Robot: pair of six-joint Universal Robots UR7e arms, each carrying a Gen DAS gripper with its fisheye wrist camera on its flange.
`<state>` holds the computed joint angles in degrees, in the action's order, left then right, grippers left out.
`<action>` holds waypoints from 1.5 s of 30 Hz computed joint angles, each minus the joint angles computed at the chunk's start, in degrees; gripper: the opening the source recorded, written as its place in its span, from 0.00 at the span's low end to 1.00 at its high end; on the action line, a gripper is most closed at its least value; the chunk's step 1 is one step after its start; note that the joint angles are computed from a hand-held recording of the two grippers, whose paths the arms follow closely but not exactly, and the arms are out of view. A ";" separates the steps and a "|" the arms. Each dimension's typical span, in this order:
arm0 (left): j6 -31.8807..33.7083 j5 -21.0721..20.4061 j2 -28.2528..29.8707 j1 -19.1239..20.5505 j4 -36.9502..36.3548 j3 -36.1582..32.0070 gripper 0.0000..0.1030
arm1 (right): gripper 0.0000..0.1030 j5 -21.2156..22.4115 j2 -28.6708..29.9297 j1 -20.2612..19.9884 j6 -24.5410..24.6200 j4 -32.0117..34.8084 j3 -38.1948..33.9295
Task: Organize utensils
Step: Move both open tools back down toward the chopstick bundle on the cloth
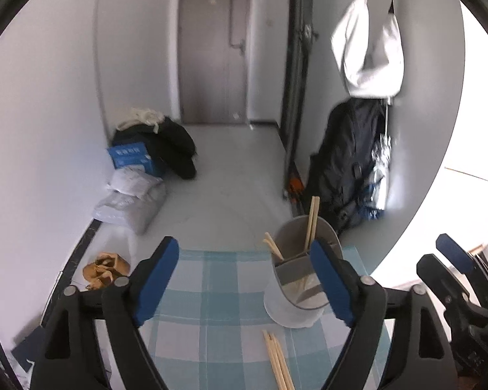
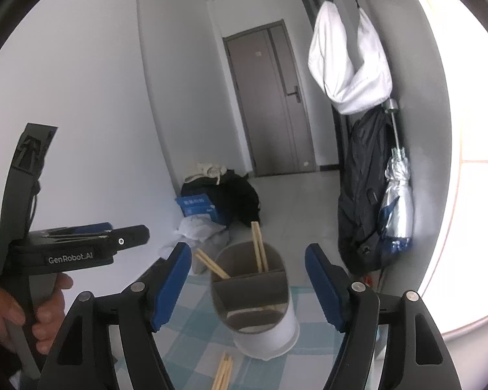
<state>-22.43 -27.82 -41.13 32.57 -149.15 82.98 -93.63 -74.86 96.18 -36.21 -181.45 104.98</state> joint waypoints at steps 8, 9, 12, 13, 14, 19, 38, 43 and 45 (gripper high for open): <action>-4.62 2.52 -1.19 -0.89 -1.74 5.53 0.86 | 0.82 -0.96 -1.37 -0.18 -0.72 -5.25 5.57; -5.01 2.67 -1.48 -1.05 -2.41 6.41 0.86 | 0.82 -1.43 -1.33 -0.28 -0.60 -5.88 6.21; -6.10 3.30 -1.97 -1.02 -3.96 8.68 0.87 | 0.82 -2.12 -1.26 -0.79 -0.96 -8.12 8.23; -5.78 3.30 -1.92 -0.90 -4.59 9.06 0.87 | 0.82 -2.20 -1.27 -1.02 -1.35 -8.60 8.92; -5.57 3.38 -1.84 -0.76 -5.04 9.45 0.87 | 0.82 -2.63 -1.12 -1.10 -1.69 -8.76 9.18; -5.31 2.34 -1.79 0.01 -6.90 11.35 0.87 | 0.82 -4.91 -0.84 -1.99 -1.86 -8.16 10.34; -19.12 -5.51 -4.13 5.41 1.78 13.46 0.87 | 0.82 -14.21 2.85 -3.58 0.49 0.69 9.35; -20.96 -5.25 -5.48 5.97 2.97 13.94 0.87 | 0.81 -16.72 5.06 -3.68 1.17 4.12 7.95; -21.36 -5.79 -5.93 6.36 2.99 14.26 0.87 | 0.78 -17.82 5.85 -3.50 1.25 5.76 7.34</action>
